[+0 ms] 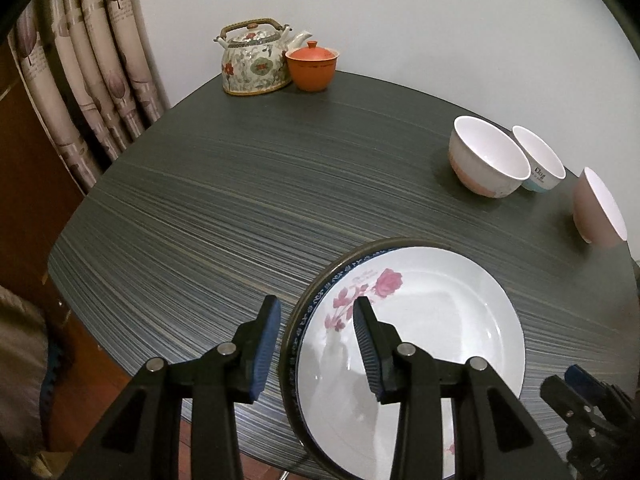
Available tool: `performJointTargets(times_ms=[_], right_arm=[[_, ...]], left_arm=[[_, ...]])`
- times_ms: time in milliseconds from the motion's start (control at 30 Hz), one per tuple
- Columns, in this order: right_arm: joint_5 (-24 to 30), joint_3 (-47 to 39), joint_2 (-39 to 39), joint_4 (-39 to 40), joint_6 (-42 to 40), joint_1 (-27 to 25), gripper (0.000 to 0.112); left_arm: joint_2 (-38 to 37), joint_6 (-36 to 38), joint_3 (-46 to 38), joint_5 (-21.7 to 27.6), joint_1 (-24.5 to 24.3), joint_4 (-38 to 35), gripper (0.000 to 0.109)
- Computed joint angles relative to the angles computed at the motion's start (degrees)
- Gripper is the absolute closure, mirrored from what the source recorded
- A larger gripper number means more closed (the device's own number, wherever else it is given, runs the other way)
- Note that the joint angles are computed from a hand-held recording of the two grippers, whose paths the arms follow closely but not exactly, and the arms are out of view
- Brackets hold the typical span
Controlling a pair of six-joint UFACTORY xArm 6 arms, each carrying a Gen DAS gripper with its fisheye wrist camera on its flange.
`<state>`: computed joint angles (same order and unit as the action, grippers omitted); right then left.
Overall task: Organize plates and bowls
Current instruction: 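Open both grippers and pull them back from the plate stack, then move both grippers to the rim of the large pink bowl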
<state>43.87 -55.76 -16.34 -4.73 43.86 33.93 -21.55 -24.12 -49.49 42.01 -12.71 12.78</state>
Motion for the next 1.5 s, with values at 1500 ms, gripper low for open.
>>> performJointTargets(times_ms=[1500], right_arm=[[9.4, 0.7, -7.7, 6.9, -19.0, -33.1, 0.047]], left_arm=[[39.5, 5.7, -55.0, 19.9, -21.1, -8.3, 0.054]])
